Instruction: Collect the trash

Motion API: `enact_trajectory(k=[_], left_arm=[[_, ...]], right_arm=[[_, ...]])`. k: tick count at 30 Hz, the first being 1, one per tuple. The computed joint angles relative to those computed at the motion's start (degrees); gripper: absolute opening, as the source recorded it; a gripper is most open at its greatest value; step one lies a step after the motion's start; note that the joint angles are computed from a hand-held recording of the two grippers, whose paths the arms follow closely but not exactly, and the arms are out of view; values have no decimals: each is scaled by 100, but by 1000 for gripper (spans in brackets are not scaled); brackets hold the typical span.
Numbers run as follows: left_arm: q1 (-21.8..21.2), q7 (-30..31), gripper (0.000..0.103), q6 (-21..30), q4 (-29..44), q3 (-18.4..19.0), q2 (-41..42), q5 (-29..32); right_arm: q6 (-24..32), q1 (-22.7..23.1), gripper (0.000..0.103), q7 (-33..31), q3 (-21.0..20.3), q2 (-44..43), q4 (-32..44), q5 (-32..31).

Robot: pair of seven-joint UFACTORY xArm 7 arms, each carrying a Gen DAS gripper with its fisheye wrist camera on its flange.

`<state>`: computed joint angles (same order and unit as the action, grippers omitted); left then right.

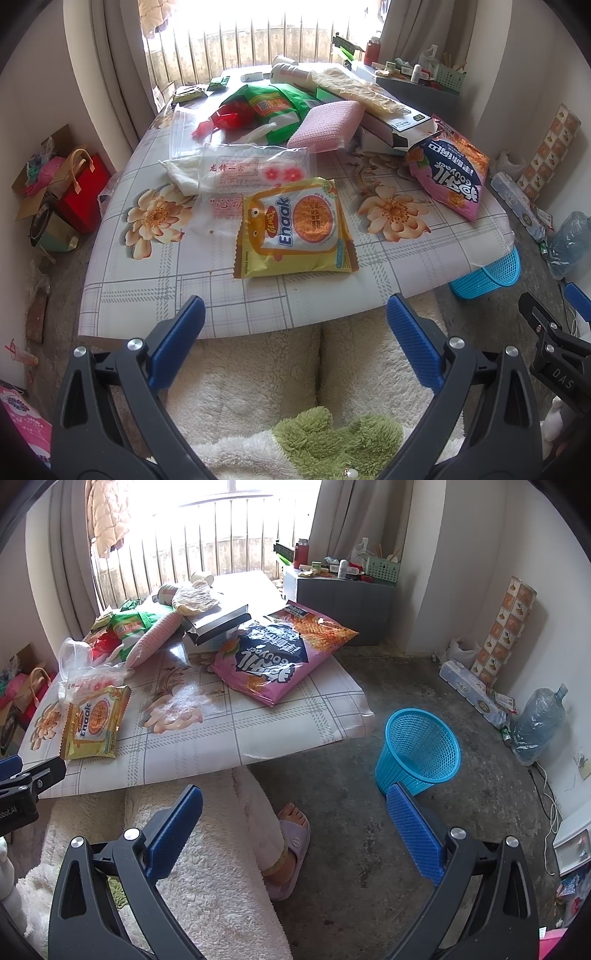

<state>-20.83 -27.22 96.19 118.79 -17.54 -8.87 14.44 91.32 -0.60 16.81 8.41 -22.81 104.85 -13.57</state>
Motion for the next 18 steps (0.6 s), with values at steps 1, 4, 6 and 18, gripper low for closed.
enact_trajectory(k=[1,4,6,18], left_arm=[[0,0,95,3,4,3,0,-2],[-2,-4,95,3,3,-1,2,7],[-5,-1,95,4,3,1,3,7],[48,37,95,-20,-69,6,-49,-36]], right_arm=[[3,3,97,-5,-8,-4,1,6],[-18,5,97,8,-25,8,-2,27],[-20,7,97,11,-24,7,-5,30],[-52,4,97,35,-35,-18,-37,56]])
